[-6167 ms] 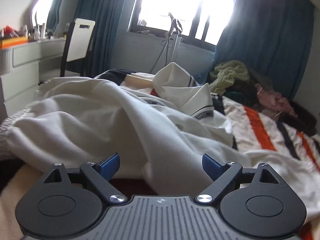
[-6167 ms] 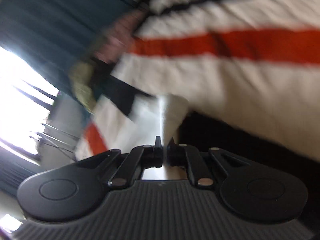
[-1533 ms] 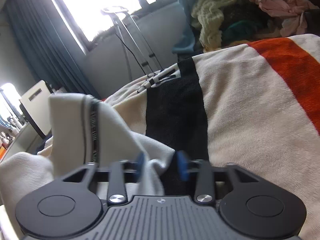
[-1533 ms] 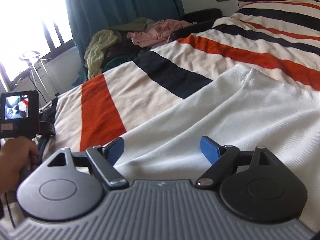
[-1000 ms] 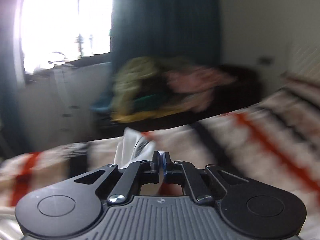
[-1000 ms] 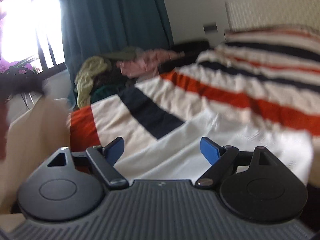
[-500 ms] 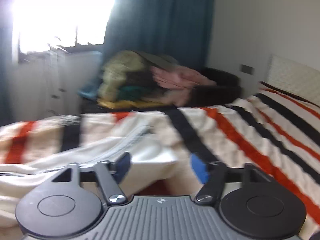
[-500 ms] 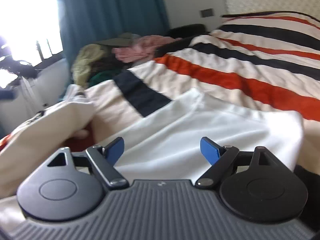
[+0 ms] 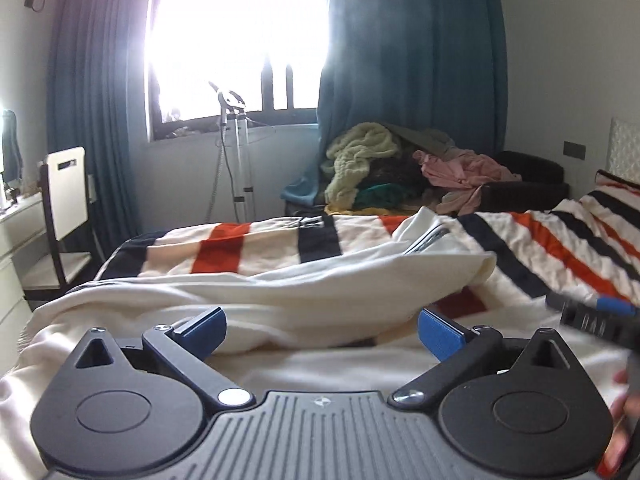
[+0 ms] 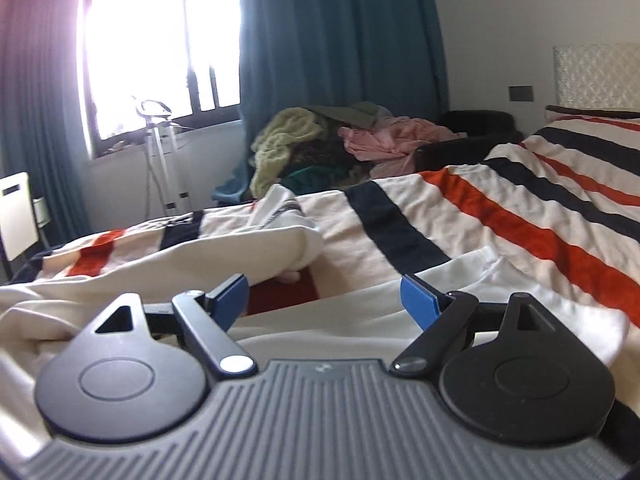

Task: Fold clothes
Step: 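Grasp the pants edge with the left gripper and lay it flat, then grasp a pants cuff with the right gripper and lift it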

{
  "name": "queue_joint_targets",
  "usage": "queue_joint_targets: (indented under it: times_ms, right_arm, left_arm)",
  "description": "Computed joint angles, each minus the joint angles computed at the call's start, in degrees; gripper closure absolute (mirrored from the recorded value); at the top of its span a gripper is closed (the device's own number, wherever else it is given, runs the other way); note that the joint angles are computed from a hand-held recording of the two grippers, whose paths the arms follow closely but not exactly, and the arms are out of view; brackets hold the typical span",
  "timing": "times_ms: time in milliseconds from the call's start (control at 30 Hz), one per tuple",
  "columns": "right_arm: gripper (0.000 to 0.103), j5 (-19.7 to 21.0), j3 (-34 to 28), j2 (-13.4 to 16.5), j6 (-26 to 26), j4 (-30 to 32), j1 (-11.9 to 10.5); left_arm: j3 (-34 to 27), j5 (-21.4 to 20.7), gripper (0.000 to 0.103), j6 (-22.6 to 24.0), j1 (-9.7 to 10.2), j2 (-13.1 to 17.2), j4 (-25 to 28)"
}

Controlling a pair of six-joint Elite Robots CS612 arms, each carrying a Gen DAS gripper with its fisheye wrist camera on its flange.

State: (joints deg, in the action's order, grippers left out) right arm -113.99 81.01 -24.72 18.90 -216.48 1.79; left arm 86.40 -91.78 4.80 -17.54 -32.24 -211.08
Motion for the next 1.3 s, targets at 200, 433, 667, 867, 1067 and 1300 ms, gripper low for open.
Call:
queue_joint_targets:
  times_ms: [200, 433, 667, 867, 1067, 1300]
  right_arm:
    - [0.018, 1.46, -0.18, 0.09, -0.79, 1.52, 0.2]
    - [0.018, 12.42, -0.37, 0.47, 9.07, 3.34, -1.75]
    - [0.016, 32.54, -4.54, 4.74, 35.4, -0.63, -6.61]
    - [0.017, 39.04, -12.78, 9.66, 48.33, -2.81, -8.93]
    - [0.016, 41.77, -27.27, 16.93, 61.64, -4.33, -9.68]
    - [0.017, 35.23, -40.76, 20.84, 62.74, 14.59, -8.88]
  left_arm:
    - [1.38, 1.41, 0.0, -3.27, 1.31, 1.17, 0.0]
    - [0.17, 2.48, 0.0, -8.45, 1.66, 2.02, 1.65]
    - [-0.55, 2.56, 0.0, -10.46, 1.24, 2.41, 2.95]
    - [-3.56, 2.78, 0.0, -12.89, 0.99, 3.93, 5.38]
    - [-8.61, 0.37, 0.0, -17.11, 1.78, 6.61, 8.51]
    - [-14.51, -2.84, 0.0, -21.28, 2.79, 10.12, 13.38]
